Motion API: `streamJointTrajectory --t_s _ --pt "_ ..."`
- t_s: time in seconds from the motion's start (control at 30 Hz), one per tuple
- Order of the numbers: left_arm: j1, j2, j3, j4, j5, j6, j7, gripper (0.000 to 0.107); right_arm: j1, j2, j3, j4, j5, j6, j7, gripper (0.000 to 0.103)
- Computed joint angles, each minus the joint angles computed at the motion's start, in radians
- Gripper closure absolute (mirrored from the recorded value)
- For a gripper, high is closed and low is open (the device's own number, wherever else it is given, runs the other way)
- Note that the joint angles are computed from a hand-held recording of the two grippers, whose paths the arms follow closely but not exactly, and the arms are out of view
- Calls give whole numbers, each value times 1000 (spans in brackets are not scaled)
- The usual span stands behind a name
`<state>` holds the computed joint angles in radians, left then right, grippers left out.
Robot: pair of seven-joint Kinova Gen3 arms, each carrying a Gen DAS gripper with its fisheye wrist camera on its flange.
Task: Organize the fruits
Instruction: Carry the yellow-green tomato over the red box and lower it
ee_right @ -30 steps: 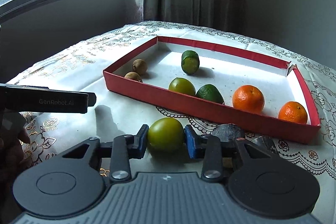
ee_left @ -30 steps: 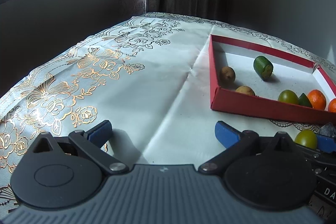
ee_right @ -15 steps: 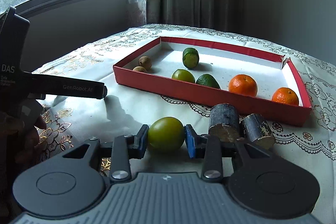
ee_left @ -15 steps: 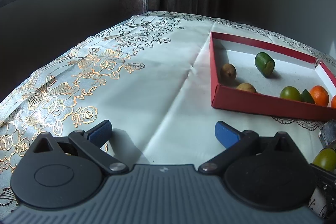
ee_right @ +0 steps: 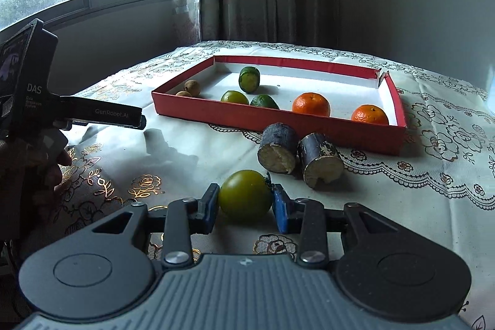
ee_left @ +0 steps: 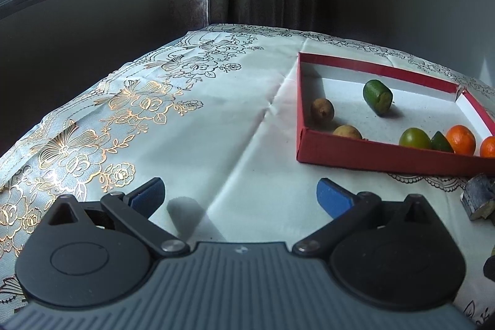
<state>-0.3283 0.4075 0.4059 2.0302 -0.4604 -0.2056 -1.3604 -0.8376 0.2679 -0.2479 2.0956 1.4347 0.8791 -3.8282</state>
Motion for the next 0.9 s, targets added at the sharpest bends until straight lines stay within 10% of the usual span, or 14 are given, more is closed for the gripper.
streamJointTrajectory --t_s 0.13,0.6,0.9 --pt "-73 1 105 14 -57 8 33 4 -5 -17 -5 29 -13 24 -30 67" --pt "201 -33 -89 41 -25 -24 -45 4 17 -63 -19 86 -27 84 -73 67" --pt "139 -21 -13 25 1 22 -75 4 65 -72 -11 83 25 79 -72 67"
